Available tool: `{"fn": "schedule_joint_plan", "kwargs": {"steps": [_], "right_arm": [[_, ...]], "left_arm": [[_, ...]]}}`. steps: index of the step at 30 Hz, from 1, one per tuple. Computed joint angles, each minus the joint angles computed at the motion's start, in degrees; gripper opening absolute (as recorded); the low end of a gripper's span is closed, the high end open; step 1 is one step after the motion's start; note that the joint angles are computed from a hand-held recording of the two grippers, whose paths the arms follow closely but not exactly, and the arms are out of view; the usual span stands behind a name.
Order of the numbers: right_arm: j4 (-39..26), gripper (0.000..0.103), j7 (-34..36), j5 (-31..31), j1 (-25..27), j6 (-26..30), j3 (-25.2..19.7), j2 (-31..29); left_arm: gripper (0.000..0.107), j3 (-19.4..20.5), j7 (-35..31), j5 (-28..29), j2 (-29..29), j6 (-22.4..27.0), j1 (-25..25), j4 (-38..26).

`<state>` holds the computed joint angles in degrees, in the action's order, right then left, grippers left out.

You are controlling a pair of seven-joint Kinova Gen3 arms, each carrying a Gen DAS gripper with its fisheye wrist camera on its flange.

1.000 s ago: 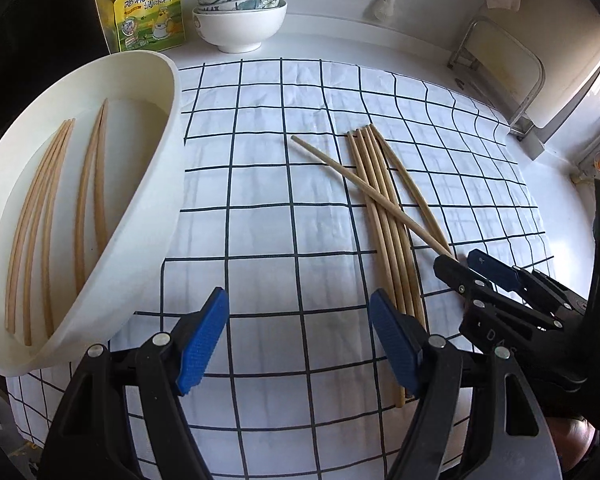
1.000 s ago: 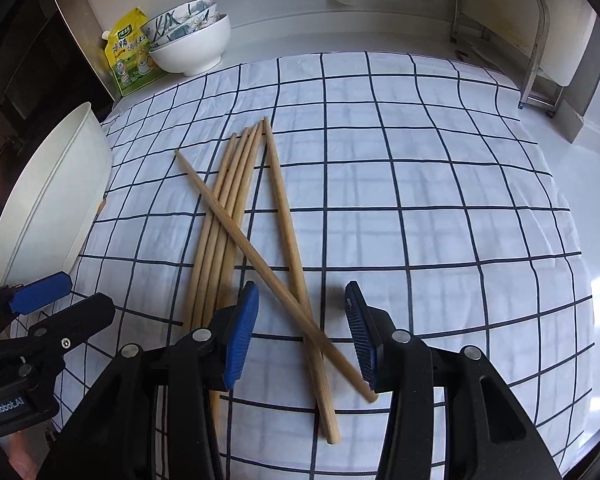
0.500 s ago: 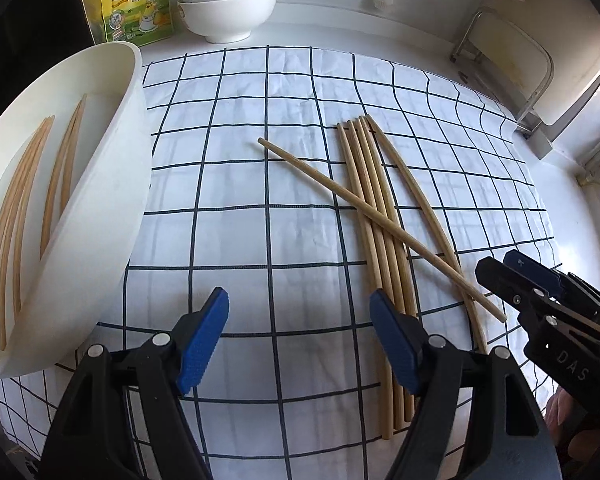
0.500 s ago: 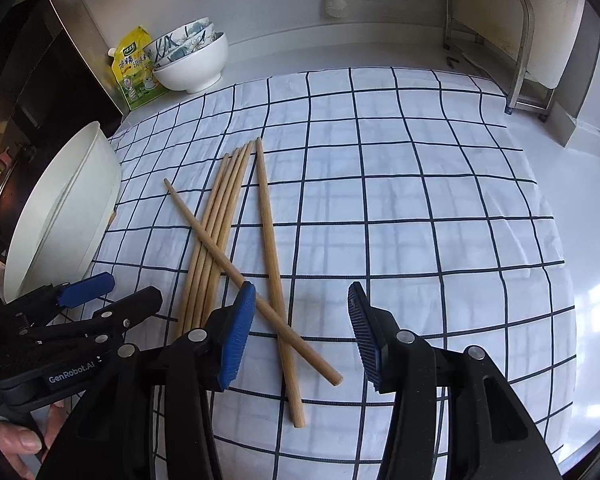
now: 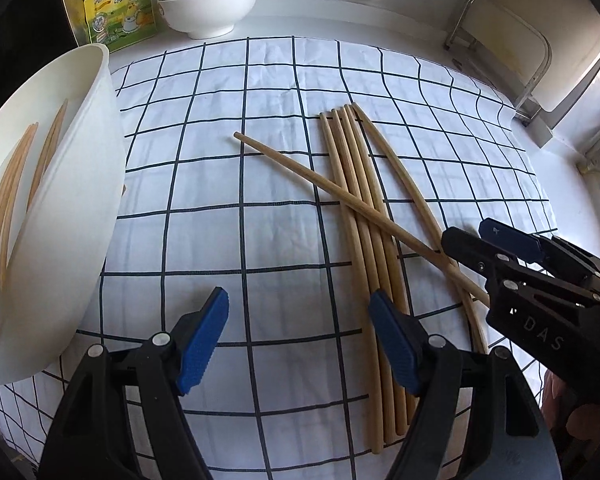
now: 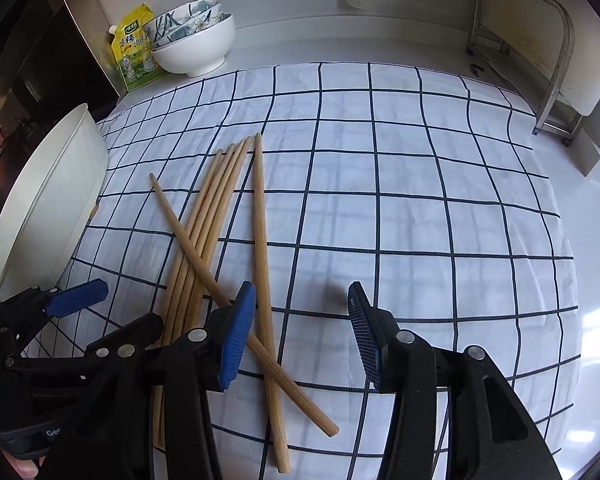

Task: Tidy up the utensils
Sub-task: 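Lower both tools and grasp a chopstick each from the loose pile, then carry both chopsticks into the white basin and open both tools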

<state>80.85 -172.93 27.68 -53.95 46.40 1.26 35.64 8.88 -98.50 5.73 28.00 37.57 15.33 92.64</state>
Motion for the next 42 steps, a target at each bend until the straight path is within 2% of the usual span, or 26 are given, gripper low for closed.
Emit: {"fn": "schedule_joint_plan", "kwargs": {"steps": [8,12,14,17,25,29,30,31,37,42], "right_arm": [[-4.1,0.046,4.2,-0.4,0.2,3.7,-0.4,2.3],[-3.8,0.046,3.2,-0.1,-0.7,4.3,0.2,2.3],[-4.0,0.046,3.3,0.3,-1.2,5.3,0.2,2.5],[-5.2,0.046,5.0,1.1,-1.5,7.0,-0.1,3.2],[-6.9,0.029,7.7,1.5,-0.8,7.2,0.0,4.2],[-7.6,0.007,9.0,1.4,-0.8,7.5,0.1,4.5],[-7.4,0.007,9.2,1.2,-0.4,7.0,0.0,4.4],[-7.0,0.007,9.2,0.9,-0.2,6.4,-0.1,4.2],[-2.5,0.006,4.0,-0.4,0.2,2.0,0.8,1.5],[0.6,0.006,-1.4,0.9,-1.1,2.7,1.6,-1.0]], "left_arm": [[0.075,-2.4,3.7,-4.2,-0.4,-0.9,3.2,0.5],[0.077,-2.3,4.6,-5.5,-0.1,-0.7,3.4,0.1],[0.077,-3.7,6.4,-7.5,0.7,-0.1,4.9,-0.9],[0.074,-3.2,6.6,-7.6,1.0,-0.2,4.2,-1.3],[0.044,-2.0,5.1,-7.4,1.2,-1.1,3.6,-1.8],[0.02,-1.6,4.2,-6.7,1.4,-0.6,3.2,-2.3],[0.012,-1.4,4.0,-6.4,1.4,-0.4,3.2,-2.4],[0.01,-1.0,3.4,-5.9,1.6,0.0,2.7,-2.7],[0.007,-0.6,2.1,-3.7,2.1,2.7,1.5,-4.3],[0.007,-0.9,1.9,-3.2,1.7,3.1,1.2,-5.9]]}}
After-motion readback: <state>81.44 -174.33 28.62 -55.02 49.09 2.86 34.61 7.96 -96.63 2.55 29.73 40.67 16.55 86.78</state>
